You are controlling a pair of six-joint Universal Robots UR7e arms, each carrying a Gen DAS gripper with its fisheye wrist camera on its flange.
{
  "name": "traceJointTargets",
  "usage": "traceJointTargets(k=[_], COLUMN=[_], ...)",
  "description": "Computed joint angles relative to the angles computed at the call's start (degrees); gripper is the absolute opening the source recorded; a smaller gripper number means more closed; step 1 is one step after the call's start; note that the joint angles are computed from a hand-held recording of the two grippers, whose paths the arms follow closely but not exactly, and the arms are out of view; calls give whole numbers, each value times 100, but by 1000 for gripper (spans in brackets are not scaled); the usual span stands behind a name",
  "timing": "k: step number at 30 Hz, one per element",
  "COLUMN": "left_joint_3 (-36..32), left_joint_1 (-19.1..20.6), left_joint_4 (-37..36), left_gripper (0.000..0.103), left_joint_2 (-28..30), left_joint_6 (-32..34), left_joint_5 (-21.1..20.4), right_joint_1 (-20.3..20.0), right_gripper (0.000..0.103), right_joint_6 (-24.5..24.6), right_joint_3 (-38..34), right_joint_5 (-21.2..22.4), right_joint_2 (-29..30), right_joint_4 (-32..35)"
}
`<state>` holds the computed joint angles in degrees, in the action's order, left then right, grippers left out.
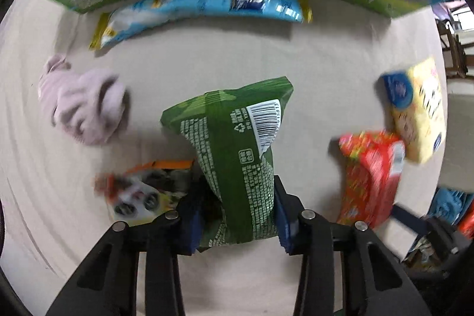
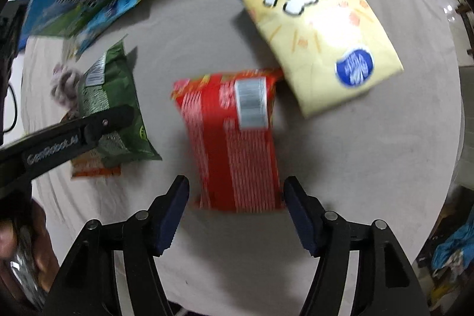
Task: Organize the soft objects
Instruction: 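Grasp the green snack bag with left tool while right tool grasps red bag, then carry both bags into the box and open both tools to release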
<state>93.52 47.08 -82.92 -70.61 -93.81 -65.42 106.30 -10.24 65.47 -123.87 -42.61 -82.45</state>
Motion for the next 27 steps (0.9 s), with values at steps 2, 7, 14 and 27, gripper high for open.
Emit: traceJointTargets(k=[2,7,14,27], left_joint_3=[186,339,30,-543], left_joint_1=[-94,-230,-53,-937], left_joint_4=[-86,-88,1,885], left_gripper=[37,37,37,33], left_joint_2=[-46,-60,336,558], left_joint_6=[-87,-340,-216,-1196], left_joint_5=[-40,-48,189,435], right_joint_1=[54,96,133,560], right_gripper=[69,74,71,47], right_joint_6=[-397,-830,-457,-291], right_joint_3=[460,1029,1045,1464], right_joint_5=[-197,-275,-498,-634], right_joint_2=[-269,-478,-260,-563], right_joint_4=[-518,-1353,-1681,-1689])
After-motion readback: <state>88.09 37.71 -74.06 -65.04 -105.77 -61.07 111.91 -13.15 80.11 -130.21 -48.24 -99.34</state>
